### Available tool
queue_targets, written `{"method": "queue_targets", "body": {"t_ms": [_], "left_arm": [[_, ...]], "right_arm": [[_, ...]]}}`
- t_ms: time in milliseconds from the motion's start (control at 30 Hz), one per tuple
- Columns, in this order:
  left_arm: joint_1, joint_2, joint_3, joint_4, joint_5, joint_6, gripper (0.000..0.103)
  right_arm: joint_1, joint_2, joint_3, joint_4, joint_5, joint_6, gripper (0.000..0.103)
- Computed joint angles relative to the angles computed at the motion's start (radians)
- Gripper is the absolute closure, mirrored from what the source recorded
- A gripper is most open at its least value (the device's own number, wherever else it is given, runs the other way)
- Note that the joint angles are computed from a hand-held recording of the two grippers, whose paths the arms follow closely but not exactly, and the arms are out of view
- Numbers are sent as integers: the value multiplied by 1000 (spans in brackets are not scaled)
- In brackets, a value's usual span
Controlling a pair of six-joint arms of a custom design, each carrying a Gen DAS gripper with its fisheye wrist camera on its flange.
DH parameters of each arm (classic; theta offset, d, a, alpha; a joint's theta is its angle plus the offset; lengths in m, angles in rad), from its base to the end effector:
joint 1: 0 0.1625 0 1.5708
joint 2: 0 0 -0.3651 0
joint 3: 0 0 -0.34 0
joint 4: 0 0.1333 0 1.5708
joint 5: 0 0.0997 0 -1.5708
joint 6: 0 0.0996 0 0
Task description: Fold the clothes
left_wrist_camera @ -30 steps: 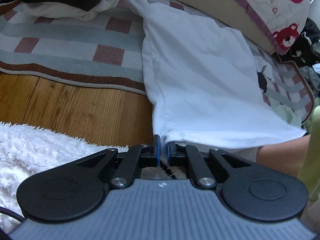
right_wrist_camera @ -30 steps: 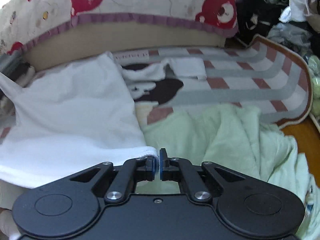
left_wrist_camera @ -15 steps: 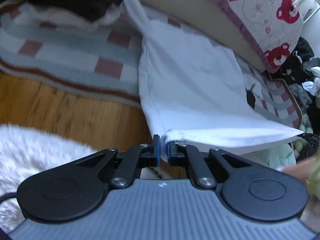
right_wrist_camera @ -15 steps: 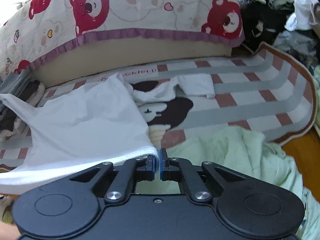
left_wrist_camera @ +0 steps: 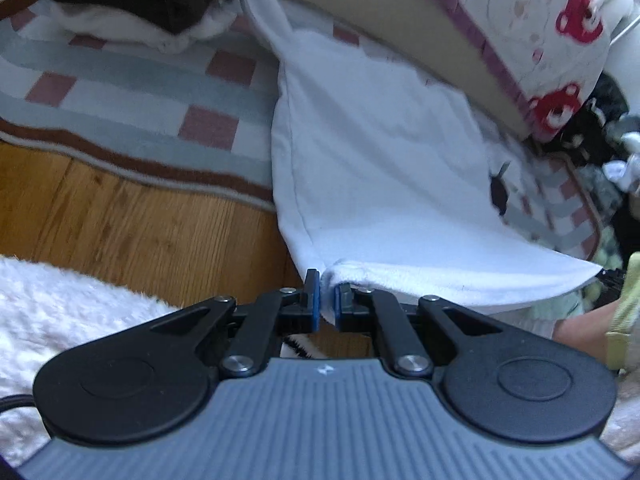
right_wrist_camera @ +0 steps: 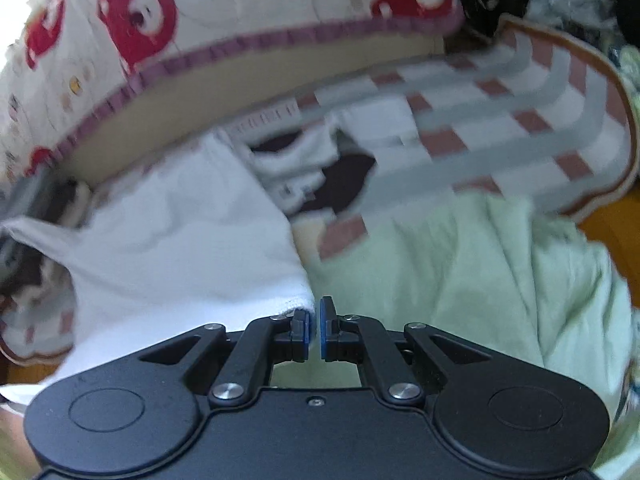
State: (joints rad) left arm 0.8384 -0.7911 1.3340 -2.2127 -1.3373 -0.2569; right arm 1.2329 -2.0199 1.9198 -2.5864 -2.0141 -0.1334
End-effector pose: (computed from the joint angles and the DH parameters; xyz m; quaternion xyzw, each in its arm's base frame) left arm -0.3228 -0.5928 0.1599 0.2280 0.9654 -0.0985 0.0791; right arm -0.0155 -0.3172 0.5754 -0.2002 -0.8114 0.4586 0.3019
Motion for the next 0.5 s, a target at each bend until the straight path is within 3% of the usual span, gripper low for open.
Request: {"method": "queue_targets", "body": {"t_ms": [67, 200, 300, 400, 500], "left_arm": [[-3, -9, -11, 29, 1, -3, 97], [-8, 16, -80, 212, 14, -3, 97], [-36, 54, -136, 342, 62, 47, 93], [-63, 104, -234, 471, 86, 88, 68], [-76, 141, -330, 520, 86, 158, 62]], "right_arm": [[40, 22, -55, 4, 14, -16, 99], [76, 29, -121, 110, 2, -90, 99], [-40, -13, -107, 260, 67, -75, 97], [-189, -54, -87, 410, 174, -61, 78], [-280, -88, -85, 471, 295, -105, 75]]}}
